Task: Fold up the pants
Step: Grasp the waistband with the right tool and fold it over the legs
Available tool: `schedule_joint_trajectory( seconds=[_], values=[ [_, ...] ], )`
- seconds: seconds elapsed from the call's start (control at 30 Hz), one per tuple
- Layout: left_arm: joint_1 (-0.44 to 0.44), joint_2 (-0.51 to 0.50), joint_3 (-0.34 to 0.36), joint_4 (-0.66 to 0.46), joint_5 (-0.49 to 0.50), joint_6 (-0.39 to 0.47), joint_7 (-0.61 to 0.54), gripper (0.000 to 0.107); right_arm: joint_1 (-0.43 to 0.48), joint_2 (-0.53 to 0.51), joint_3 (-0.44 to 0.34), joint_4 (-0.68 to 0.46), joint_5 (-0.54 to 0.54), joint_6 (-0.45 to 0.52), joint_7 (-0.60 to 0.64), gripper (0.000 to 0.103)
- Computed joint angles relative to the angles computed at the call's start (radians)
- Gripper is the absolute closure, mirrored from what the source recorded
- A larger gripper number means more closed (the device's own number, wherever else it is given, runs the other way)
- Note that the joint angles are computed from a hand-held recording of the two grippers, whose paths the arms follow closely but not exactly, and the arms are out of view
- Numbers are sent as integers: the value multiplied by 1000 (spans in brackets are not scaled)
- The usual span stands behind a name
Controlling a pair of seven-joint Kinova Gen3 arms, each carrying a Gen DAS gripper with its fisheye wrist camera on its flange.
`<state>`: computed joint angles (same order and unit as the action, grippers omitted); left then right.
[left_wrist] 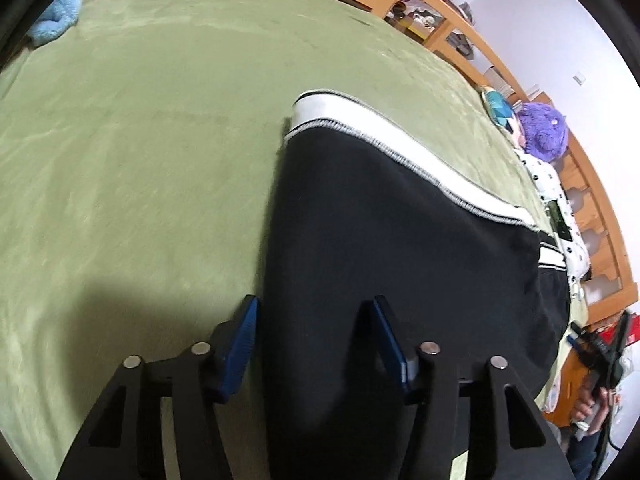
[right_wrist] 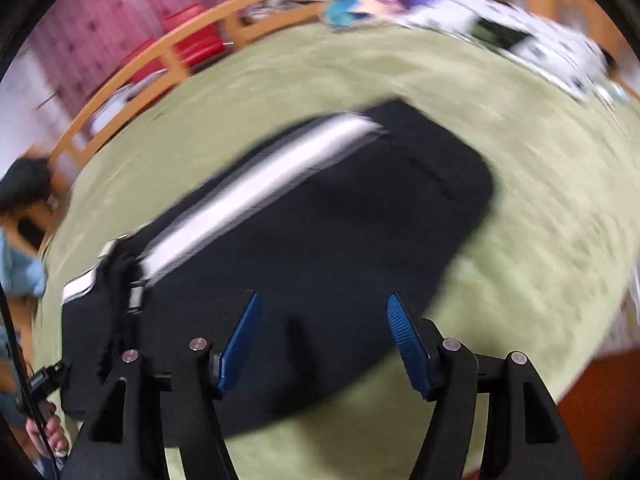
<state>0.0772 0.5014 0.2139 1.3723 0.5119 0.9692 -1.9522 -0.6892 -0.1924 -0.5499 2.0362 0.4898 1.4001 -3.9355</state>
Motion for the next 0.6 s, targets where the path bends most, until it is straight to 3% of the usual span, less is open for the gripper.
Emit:
schedule_joint_trajectory(
  seconds=[0.17, 0.3, 0.4, 0.53, 0.57, 0.6],
  values=[
    [50, 66, -6, -101, -41, 28, 60, 55, 93, -99, -78, 174, 33, -185, -194, 37],
    [53, 110, 5, -170, -47, 69, 85, 55, 108, -149, -36, 296, 107, -311, -275, 34],
    [46, 146, 13, -224, -37, 116, 103, 55, 186, -178, -44, 363, 151, -401, -321, 29],
    [64, 153, 10, -238, -52, 115, 108, 55, 253, -155, -63, 369, 194, -407, -313, 24],
    [66, 145, 10, -226, -56, 101, 103, 63, 265, -135, -62, 358, 202, -397, -296, 24],
    [69, 141, 12, -222, -57, 91, 99, 71, 267, -109, -52, 336, 193, -372, -263, 34]
  ],
)
